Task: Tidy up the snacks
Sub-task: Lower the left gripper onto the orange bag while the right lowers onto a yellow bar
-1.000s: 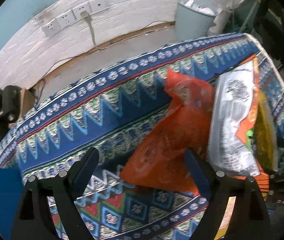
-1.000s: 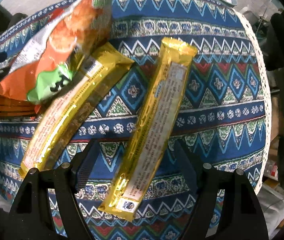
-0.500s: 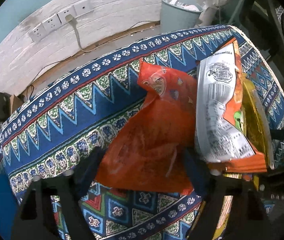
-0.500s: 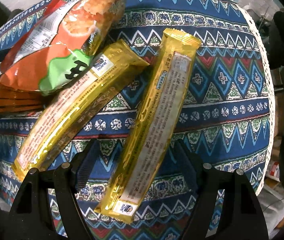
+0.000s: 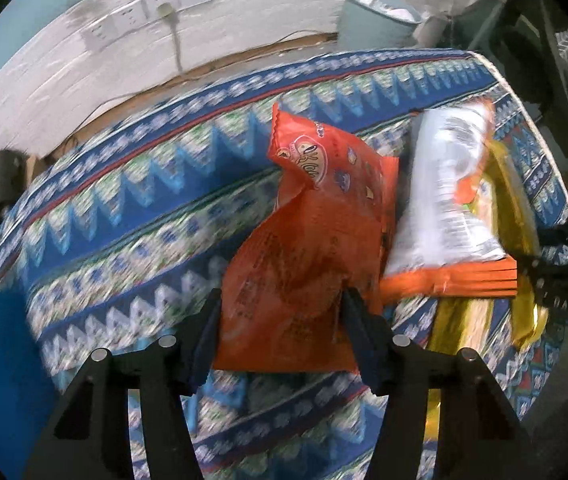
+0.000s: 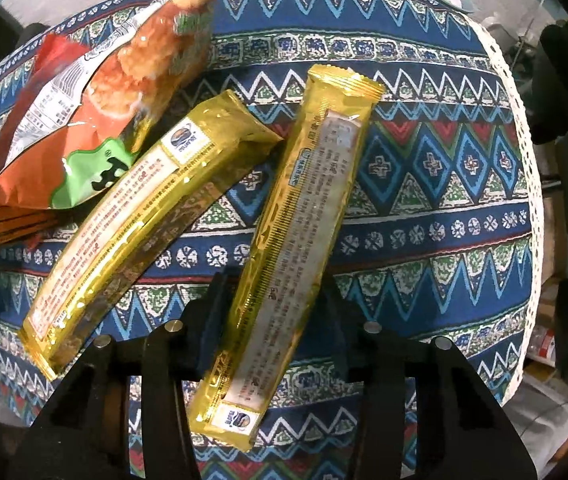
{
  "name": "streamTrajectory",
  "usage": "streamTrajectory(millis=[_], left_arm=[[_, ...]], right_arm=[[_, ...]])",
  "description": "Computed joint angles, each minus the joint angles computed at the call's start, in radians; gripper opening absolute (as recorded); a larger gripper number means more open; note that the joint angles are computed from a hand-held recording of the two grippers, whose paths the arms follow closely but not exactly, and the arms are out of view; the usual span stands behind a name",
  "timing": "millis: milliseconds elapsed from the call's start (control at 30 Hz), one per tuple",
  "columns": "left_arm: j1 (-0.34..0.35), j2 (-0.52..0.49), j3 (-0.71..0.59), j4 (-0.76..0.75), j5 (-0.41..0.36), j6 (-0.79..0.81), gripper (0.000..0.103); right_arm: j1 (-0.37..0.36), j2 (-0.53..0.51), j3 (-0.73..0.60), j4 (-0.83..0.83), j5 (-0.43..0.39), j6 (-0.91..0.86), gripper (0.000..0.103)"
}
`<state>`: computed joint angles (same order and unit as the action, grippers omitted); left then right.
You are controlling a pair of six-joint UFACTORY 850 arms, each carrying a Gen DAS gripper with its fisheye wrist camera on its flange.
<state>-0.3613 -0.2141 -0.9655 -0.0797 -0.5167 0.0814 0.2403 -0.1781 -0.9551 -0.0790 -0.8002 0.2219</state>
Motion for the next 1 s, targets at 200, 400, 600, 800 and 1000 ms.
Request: streamTrajectory(millis=[200,400,600,800,1000], left_arm=[[0.033,0.045,0.038,0.052,-0.048,-0.059,0.068],[0.053,0.024,0.025,-0.072,-0.052,-0.034,0.086],[-0.001,-0.031,-0.027,0.008,-0.052,-0.101,0.089],[-0.019,-0.05,-0.06,-0.02,-0.052,-0.099,0.089],[0.035,-0.052,-0.059,-0.242,-0.049,0.04,0.095]], right_arm=[[0.001,-0.01,-0.017,-0.031,-0.006,0.002,0.044],[-0.009,0.002,-0.044,-0.005,-0.032,0.001,0.044],[-0.023,0.023,-0.024,0.038,-0.043,-0.016,0.048],[-0.014,0.022,-0.021,0.038,-0.044,-0.011,0.054],[-0.001,-0.004,-0.029,0.034,-0.026,0.007,0.059]])
